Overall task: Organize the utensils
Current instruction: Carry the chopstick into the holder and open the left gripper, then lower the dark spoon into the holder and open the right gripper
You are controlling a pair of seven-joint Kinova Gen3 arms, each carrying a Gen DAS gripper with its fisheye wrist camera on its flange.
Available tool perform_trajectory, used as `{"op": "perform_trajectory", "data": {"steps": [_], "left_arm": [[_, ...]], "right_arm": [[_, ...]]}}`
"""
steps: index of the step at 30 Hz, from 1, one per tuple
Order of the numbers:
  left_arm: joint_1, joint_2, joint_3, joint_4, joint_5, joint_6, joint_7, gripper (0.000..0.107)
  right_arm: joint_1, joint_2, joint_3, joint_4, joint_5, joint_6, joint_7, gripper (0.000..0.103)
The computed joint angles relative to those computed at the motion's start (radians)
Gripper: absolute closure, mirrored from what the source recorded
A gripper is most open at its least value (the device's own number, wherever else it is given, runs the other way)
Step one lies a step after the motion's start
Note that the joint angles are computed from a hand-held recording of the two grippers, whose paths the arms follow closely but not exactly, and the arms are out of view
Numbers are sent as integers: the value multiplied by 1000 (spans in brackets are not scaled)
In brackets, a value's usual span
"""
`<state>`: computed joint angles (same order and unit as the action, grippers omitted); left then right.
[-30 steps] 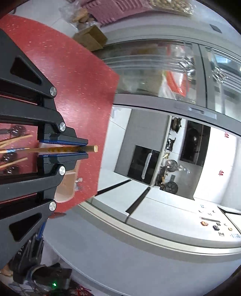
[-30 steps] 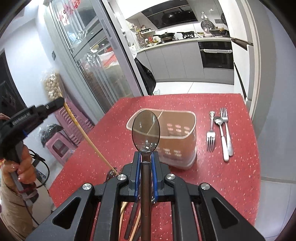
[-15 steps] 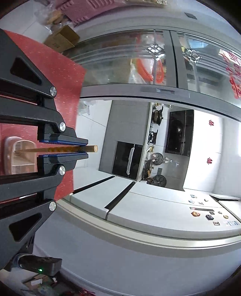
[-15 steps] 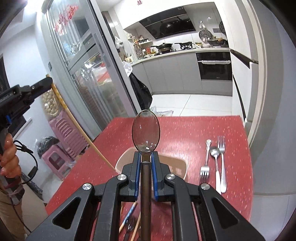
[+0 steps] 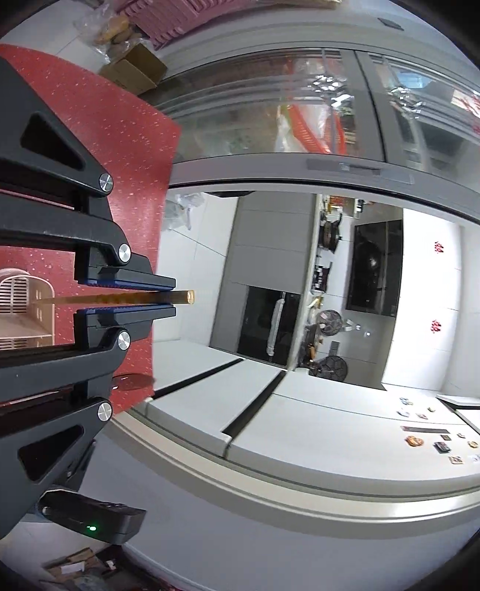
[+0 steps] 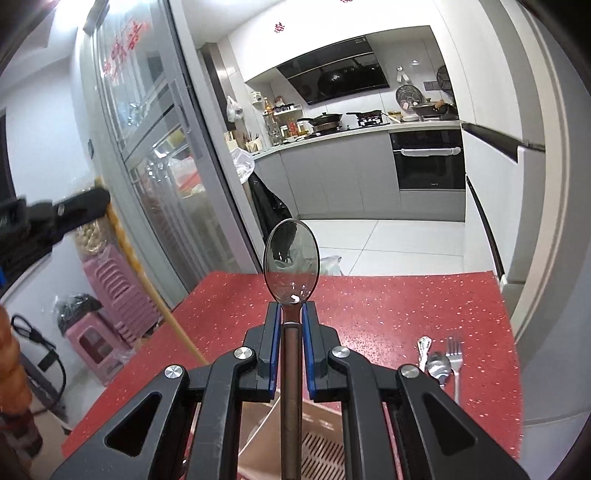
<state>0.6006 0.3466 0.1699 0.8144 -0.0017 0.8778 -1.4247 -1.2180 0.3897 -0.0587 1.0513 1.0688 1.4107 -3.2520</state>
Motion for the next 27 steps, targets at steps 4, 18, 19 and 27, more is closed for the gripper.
{"op": "perform_trajectory", "data": {"steps": [4,18,19,27], "left_arm": [[15,-3,-10,74,-21,-35,24,76],[68,-28,-26,242,-168,-126,123,76],[66,-23,-24,241,-169,-117,124,76],[62,-11,-31,246,-180,-55,157,76]], "right_arm": [[19,-3,-6,53,-14,-31,-32,90],[8,-4,-33,160,3,-48,-85,90],[5,-2,-37,163,5,-44,-80,90],[-13,12,-36,125,-14,-9,-20,89]]}}
